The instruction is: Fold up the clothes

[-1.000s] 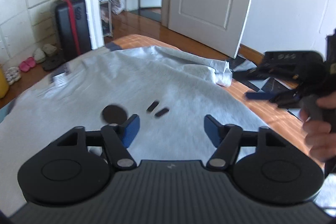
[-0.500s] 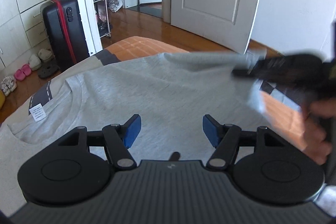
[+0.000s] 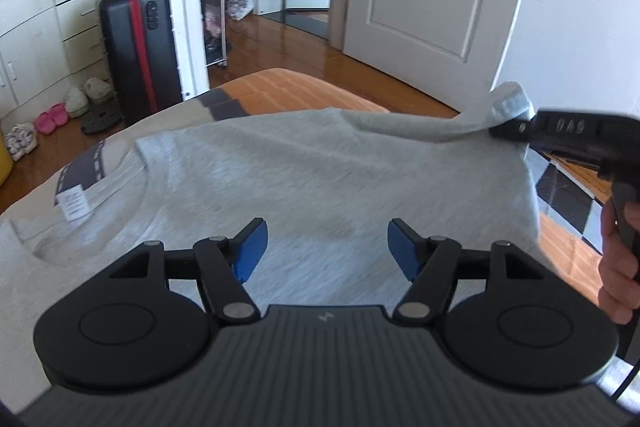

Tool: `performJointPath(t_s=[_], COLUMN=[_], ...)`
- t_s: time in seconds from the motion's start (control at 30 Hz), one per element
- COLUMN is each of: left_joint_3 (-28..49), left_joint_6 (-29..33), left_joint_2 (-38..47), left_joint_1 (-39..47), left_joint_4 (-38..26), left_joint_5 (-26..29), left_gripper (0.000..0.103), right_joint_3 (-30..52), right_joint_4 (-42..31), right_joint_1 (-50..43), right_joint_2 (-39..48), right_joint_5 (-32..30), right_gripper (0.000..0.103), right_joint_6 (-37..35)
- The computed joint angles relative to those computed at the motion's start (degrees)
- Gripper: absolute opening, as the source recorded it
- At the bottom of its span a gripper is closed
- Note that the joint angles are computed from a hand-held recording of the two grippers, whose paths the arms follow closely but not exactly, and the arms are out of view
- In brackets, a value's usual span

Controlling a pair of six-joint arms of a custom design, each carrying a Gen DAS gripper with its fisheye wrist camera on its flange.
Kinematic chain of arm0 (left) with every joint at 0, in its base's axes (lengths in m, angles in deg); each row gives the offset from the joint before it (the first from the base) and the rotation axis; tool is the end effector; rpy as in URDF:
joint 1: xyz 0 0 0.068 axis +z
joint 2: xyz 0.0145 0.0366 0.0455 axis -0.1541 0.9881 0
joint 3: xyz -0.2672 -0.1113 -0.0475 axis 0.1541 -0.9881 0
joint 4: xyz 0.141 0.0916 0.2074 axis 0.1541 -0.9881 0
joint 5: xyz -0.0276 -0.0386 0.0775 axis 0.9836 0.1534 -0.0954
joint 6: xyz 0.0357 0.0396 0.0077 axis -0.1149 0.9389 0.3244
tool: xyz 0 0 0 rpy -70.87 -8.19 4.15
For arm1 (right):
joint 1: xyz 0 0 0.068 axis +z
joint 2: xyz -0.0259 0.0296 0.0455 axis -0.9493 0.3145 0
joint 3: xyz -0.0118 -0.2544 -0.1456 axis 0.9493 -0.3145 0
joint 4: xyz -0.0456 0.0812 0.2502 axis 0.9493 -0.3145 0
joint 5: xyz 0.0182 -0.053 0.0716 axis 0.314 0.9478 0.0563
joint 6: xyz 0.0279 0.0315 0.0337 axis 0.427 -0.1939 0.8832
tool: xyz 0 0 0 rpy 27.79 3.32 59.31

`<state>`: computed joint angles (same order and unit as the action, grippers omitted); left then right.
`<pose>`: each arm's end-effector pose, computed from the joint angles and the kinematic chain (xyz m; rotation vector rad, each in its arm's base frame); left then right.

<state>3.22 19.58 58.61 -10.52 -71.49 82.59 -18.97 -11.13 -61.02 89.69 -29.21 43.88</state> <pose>0.1710 -0.0121 0.2470 0.2389 2.2875 -0.2027 0.1846 0.0356 0.1694 0.3300 2.0401 0.4664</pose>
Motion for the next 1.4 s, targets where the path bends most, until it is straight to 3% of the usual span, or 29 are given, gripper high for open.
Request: performJointPath(t_s=[0.07, 0.13, 0.17, 0.3, 0.37, 0.43, 0.47, 0.5, 0.57, 0.67, 0.7, 0.73, 0.77, 0.8, 0.83, 0.87, 0.9, 0.97, 1.03, 1.13, 1.2, 1.23, 1.27, 1.3, 1.4], left_joint_3=[1.66, 4.29, 5.7, 10.34, 12.78, 15.32, 16.58, 17.87, 21.42, 27.73, 30.75, 33.25, 33.84, 33.1, 32.78, 32.48, 32.19, 29.4, 25.17, 22.14, 19.65, 18.02, 16.57, 15.14, 12.71], left_joint_6=[0.94, 2.72, 3.44, 7.65, 11.03, 13.98, 15.39, 16.08, 15.89, 14.98, 13.7, 12.56, 11.55, 10.78, 10.17, 9.57, 8.96, 9.46, 10.39, 7.08, 5.57, 4.89, 4.24, 3.49, 3.8], left_joint_2=[2.71, 7.18, 9.56, 17.52, 21.89, 26.86, 29.28, 31.54, 36.46, 43.68, 46.14, 48.23, 48.92, 48.43, 47.89, 47.35, 46.82, 44.52, 41.49, 38.09, 34.29, 31.27, 28.24, 24.87, 13.83], left_joint_1=[-1.38, -3.64, -5.62, -15.26, -19.09, -22.05, -23.08, -23.42, -23.08, -22.27, -21.16, -20.24, -19.75, -19.74, -20.18, -20.63, -21.09, -23.05, -24.59, -24.37, -23.4, -22.58, -21.68, -20.46, -12.85], left_joint_4=[1.01, 2.5, 3.41, 7.8, 9.44, 11.5, 12.57, 13.24, 13.03, 10.57, 6.63, 3.36, 2.44, 3.29, 3.47, 3.63, 3.79, 7.62, 14.64, 18.79, 20.1, 19.71, 19.14, 17.84, 7.42], left_joint_5=[0.68, 1.25, 0.23, -7.21, -11.5, -16.41, -18.6, -20.2, -22.26, -24.04, -21.47, -19.09, -17.68, -17.69, -18.22, -18.77, -19.33, -24.08, -28.94, -30.41, -29.55, -29.16, -28.72, -27.65, -19.13], left_gripper=[0.066, 0.066, 0.066, 0.069, 0.072, 0.073, 0.073, 0.076, 0.079, 0.086, 0.09, 0.09, 0.09, 0.079, 0.061, 0.019, 0.001, 0.0, 0.0, 0.002, 0.015, 0.024, 0.043, 0.053, 0.055], right_joint_3=[-1.73, -1.35, -0.37, 2.76, 4.31, 6.11, 7.09, 7.74, 8.66, 7.44, 7.07, 6.23, 4.64, 2.94, 1.43, 0.2, -0.7, -1.85, -0.54, 2.6, 4.38, 4.9, 5.66, 6.63, 6.68], right_joint_4=[2.97, 4.77, 3.79, -4.56, -8.34, -12.1, -13.54, -14.47, -15.27, -9.68, -7.62, -4.17, 0.08, 3.07, 5.7, 7.21, 7.65, 8.98, 3.45, -1.73, -2.47, -2.09, -2.86, -4.7, -5.94], right_joint_1=[-7.21, -15.22, -17.37, -19.05, -22.4, -25.62, -26.51, -27.3, -28.55, -29.19, -29.3, -29.22, -28.29, -26.66, -24.93, -23.84, -23.51, -25.64, -25.12, -19.24, -14.29, -13.26, -13.59, -14.48, -16.15], right_joint_2=[-0.06, 3.64, 5.34, 6.04, 7.06, 9.7, 11.7, 13.73, 17.52, 21.6, 22.94, 24.23, 23.73, 21.37, 19.13, 15.9, 11.61, 5.59, 1.96, 10.88, 18.78, 21.5, 23.02, 23.73, 20.88], right_joint_5=[-9.17, -21.13, -24.15, -21.06, -24.01, -28.06, -30.21, -32.62, -36.72, -40.83, -43.04, -44.89, -43.89, -40.22, -36.39, -33.94, -33.11, -36.83, -34.22, -17.78, -1.52, 3.18, 3.68, 2.05, -7.68], right_gripper=[0.021, 0.003, 0.003, 0.004, 0.011, 0.028, 0.053, 0.066, 0.066, 0.066, 0.058, 0.04, 0.009, 0.007, 0.007, 0.007, 0.007, 0.007, 0.006, 0.004, 0.006, 0.01, 0.011, 0.011, 0.013], right_joint_6=[3.55, 4.74, 3.82, -0.35, 0.32, -0.04, -0.76, -1.41, -2.24, -0.03, 0.23, 0.78, 1.7, 2.33, 2.63, 1.92, 0.34, -0.63, -4.01, -7.87, -6.99, -7.22, -6.87, -5.81, -2.83])
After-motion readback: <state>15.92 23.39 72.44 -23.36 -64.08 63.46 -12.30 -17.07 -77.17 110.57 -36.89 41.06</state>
